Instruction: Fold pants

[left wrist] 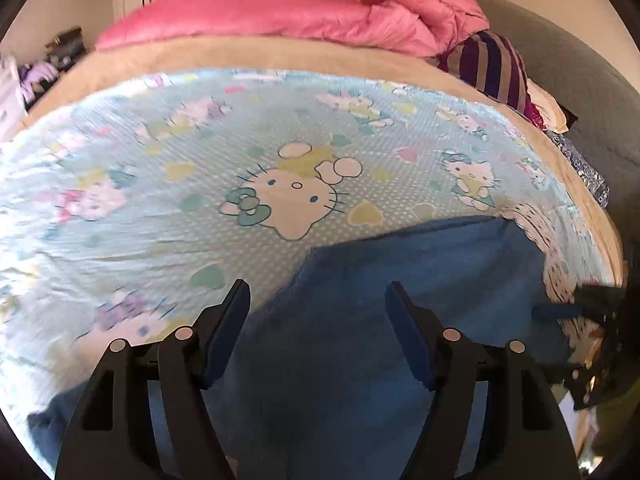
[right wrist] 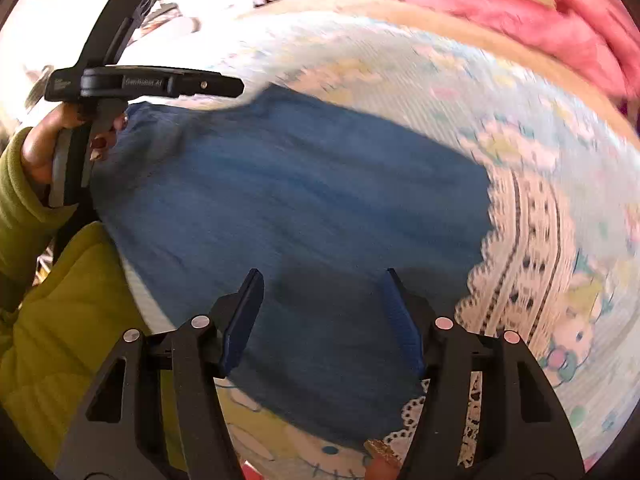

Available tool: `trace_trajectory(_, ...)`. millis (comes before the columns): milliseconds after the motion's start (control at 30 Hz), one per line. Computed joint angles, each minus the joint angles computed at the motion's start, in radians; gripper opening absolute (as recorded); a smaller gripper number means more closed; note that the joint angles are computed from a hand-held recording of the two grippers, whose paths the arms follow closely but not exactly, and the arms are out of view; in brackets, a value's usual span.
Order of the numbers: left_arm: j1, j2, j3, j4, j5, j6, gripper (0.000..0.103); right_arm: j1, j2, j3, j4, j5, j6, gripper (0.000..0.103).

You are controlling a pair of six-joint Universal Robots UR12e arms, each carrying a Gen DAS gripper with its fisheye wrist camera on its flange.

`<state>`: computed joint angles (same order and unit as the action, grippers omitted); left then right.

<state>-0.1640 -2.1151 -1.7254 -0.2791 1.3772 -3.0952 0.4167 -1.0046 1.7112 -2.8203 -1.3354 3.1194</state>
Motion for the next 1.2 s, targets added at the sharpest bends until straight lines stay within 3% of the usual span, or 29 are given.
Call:
trace_trajectory(100, 0.002, -0.047, 0.051, -0.039, -0.015, -0.004, 0.069, -0.006, -0.004, 0.026, -0.046, 0.019, 0.023, 0.055)
trace_trajectory(167, 0.01, -0.069, 0.07, -0.054, -0.064, -0.029, 0.066, -0.011, -0.005, 0.039, -0.068, 0.031, 0.031, 0.057)
trace_trajectory(200, 0.012, -0.074, 0.071, -0.053, -0.084, -0.036, 0.049, -0.012, -0.006, 0.042, -0.072, 0.032, 0.031, 0.057)
trace_trajectory(233, 0.013, -0.077, 0.071, -0.049, -0.114, -0.033, 0.014, -0.011, -0.006, 0.043, -0.072, 0.03, 0.028, 0.058)
trace_trajectory(267, 0.015, -0.077, 0.071, -0.044, -0.143, -0.032, 0.008, -0.01, -0.007, 0.044, -0.071, 0.028, 0.026, 0.058)
trace_trajectory(433, 0.02, -0.074, 0.048, 0.099, -0.151, -0.078, 0.008, -0.005, 0.002, 0.028, -0.06, 0.019, 0.035, 0.058)
trace_trajectory(467, 0.017, -0.076, 0.047, 0.117, -0.12, -0.08, 0.008, -0.003, 0.003, 0.027, -0.058, 0.015, 0.033, 0.058)
trace_trajectory(533, 0.006, -0.082, 0.057, 0.09, -0.062, -0.065, 0.008, -0.001, 0.001, 0.024, -0.046, 0.009, 0.025, 0.059)
trace_trajectory(600, 0.007, -0.09, 0.063, 0.062, -0.067, -0.074, 0.008, -0.004, -0.005, 0.019, -0.028, 0.006, 0.022, 0.059)
trace_trajectory(800, 0.02, -0.087, 0.044, 0.095, -0.115, -0.116, 0.012, -0.05, -0.031, 0.03, -0.2, -0.099, 0.155, 0.059)
trace_trajectory(900, 0.03, -0.077, 0.024, 0.128, -0.149, -0.14, 0.029, -0.095, -0.006, -0.008, -0.192, -0.088, 0.214, 0.059)
trace_trajectory(1067, 0.036, -0.066, 0.004, 0.143, -0.172, -0.149, 0.034, -0.145, 0.078, -0.109, -0.016, 0.026, 0.239, 0.058)
trace_trajectory(1133, 0.033, -0.069, 0.013, 0.112, -0.154, -0.14, 0.045, -0.147, 0.093, -0.121, 0.004, 0.051, 0.245, 0.054)
trace_trajectory(1167, 0.03, -0.075, 0.022, 0.088, -0.146, -0.135, 0.045, -0.143, 0.094, -0.115, -0.011, 0.047, 0.244, 0.053)
trace_trajectory(1200, 0.029, -0.079, 0.026, 0.08, -0.143, -0.134, 0.045, -0.143, 0.092, -0.107, -0.03, 0.059, 0.237, 0.045)
